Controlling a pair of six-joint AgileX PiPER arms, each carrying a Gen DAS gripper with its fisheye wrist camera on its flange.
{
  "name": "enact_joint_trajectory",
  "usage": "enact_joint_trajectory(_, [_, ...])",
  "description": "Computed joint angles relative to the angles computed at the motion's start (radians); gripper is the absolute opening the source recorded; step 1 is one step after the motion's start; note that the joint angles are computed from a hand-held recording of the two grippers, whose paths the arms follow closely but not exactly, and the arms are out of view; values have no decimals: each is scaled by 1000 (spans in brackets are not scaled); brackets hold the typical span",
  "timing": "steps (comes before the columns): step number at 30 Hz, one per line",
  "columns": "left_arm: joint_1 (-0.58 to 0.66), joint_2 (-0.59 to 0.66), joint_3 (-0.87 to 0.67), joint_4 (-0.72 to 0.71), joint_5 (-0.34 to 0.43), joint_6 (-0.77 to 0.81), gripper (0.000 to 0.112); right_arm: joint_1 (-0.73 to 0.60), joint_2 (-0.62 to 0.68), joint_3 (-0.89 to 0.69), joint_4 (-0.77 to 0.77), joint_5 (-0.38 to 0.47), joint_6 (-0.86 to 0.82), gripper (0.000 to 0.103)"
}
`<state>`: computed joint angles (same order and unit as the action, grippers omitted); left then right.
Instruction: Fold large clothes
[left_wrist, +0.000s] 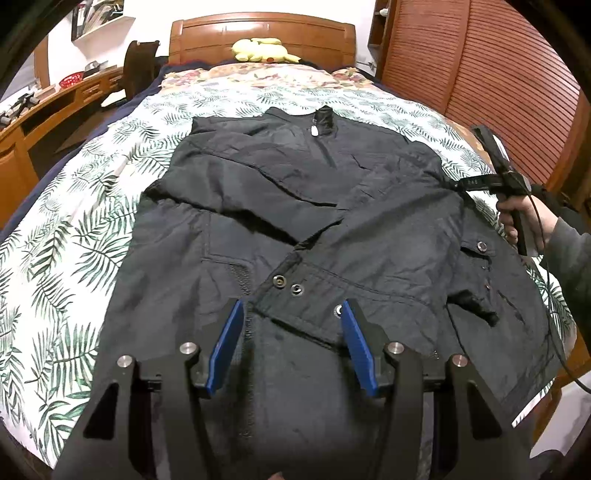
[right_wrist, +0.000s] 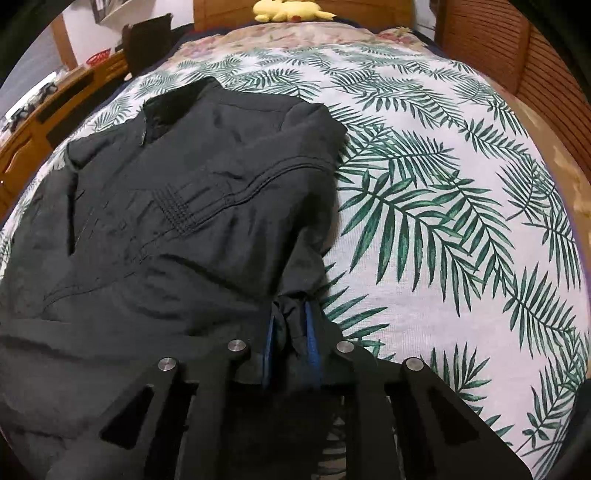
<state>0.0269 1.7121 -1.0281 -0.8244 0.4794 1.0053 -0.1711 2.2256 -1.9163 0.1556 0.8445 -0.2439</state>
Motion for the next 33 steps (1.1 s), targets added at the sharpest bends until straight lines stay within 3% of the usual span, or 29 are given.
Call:
enact_joint_trajectory(2, [14,-12,6,-13,3,13,54,5,-11,10,-14,-10,29,13])
enact_joint_trajectory(7, [49,-53,40,-41,10,56,54,25,-149,192,-81,-118,82,29])
enact_joint_trajectory(9, [62,-68,52,-50,13,67,54,30,-217,284,-104,-162,84,46])
enact_joint_trajectory(17, [113,-129,107,-86,27,121,54,-40,-547,738,30,-291,-113,48])
enact_joint_trajectory(22, [139,-160,139,-110,32,157,54,-75,-725,958,124,-322,-188,49])
enact_joint_trajectory(29, [158,-209,189,-130,28,196,54,-76,-908,1149,186,-329,-231,63])
enact_joint_trajectory(33, [169,-253,228,-144,30,212,54,-41,-980,1216,149,-329,-187,64])
